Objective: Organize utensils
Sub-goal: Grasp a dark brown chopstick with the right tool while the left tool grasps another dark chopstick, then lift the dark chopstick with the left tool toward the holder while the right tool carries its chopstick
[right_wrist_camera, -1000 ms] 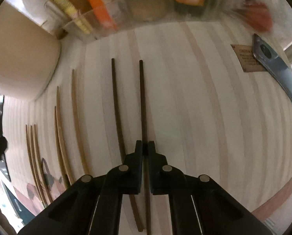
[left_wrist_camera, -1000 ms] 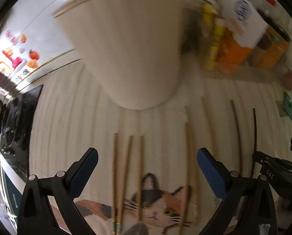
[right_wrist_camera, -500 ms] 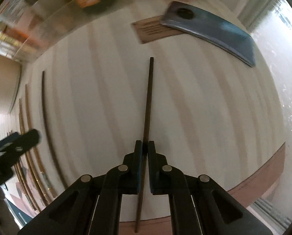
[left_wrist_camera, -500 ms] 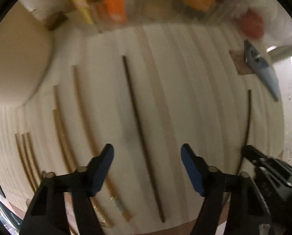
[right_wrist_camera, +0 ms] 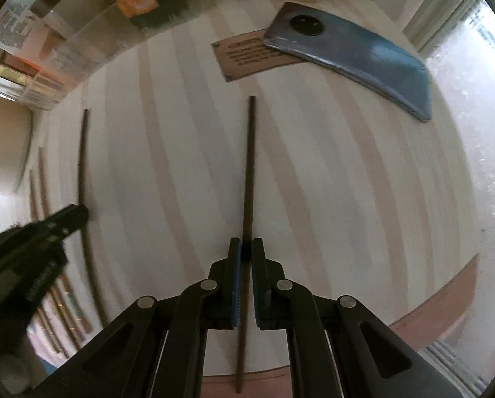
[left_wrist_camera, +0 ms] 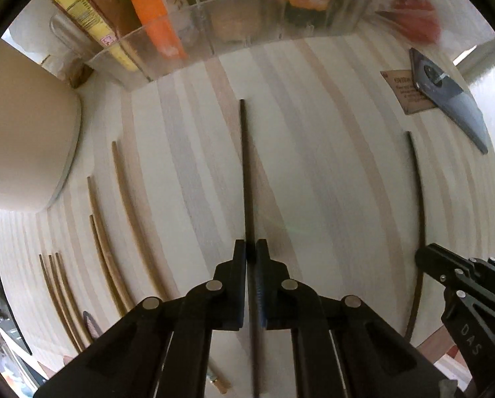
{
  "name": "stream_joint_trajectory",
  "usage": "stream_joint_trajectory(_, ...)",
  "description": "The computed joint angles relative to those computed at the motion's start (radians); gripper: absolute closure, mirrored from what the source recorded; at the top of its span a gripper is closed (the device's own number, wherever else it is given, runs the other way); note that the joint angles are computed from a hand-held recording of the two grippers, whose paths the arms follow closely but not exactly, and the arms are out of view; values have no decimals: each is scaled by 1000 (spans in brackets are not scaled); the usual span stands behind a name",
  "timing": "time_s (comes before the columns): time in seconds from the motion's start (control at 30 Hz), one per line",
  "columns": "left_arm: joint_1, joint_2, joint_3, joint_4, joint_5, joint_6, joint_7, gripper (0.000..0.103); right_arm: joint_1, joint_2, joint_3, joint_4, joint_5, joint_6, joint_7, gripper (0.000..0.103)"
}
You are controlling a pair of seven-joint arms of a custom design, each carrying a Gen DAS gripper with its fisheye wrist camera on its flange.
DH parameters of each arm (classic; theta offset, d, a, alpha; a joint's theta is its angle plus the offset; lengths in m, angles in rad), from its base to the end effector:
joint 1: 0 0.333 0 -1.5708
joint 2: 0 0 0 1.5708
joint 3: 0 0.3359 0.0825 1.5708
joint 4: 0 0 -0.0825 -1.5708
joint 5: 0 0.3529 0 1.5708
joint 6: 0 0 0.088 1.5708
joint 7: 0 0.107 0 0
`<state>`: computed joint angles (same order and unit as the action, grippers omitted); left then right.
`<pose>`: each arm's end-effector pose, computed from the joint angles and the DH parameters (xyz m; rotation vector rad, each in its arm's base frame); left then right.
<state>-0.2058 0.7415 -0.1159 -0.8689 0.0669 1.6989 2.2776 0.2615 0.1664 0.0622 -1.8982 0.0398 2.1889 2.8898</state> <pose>0.7145 -0.1943 0.4963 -0.8639 2.9454 -0.0918 0.5570 0.1865 0.4609 -0.8238 2.9033 0.0733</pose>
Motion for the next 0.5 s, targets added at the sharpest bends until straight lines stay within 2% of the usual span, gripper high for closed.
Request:
stream_joint_trajectory(0.07,16,-49,-1,-93,1,48,22,100,-3,9,6,7,24,17,-29,97)
stream_joint_trajectory(0.17,29,-94,-4,-174,-6,91,32,99,9,57,11,91,2,-51,-52,97)
stream_joint_trajectory(0.33,32,-82,1,-143,-5,61,23,100,12,65,17,102,34,-65,-78,97)
stream_joint_trajectory(0.43,38,-104,1,-181,-3,76,26,100,-1,72,13,114,55,-74,-115,97)
stream_joint_trajectory(0.47,20,-83,2,-155,2,87,9,100,-1,72,14,114,59,-76,-120,97)
stream_joint_trajectory(0.5,24,-92,1,-164,3,71,11,100,-2,71,13,112,62,-78,-124,98)
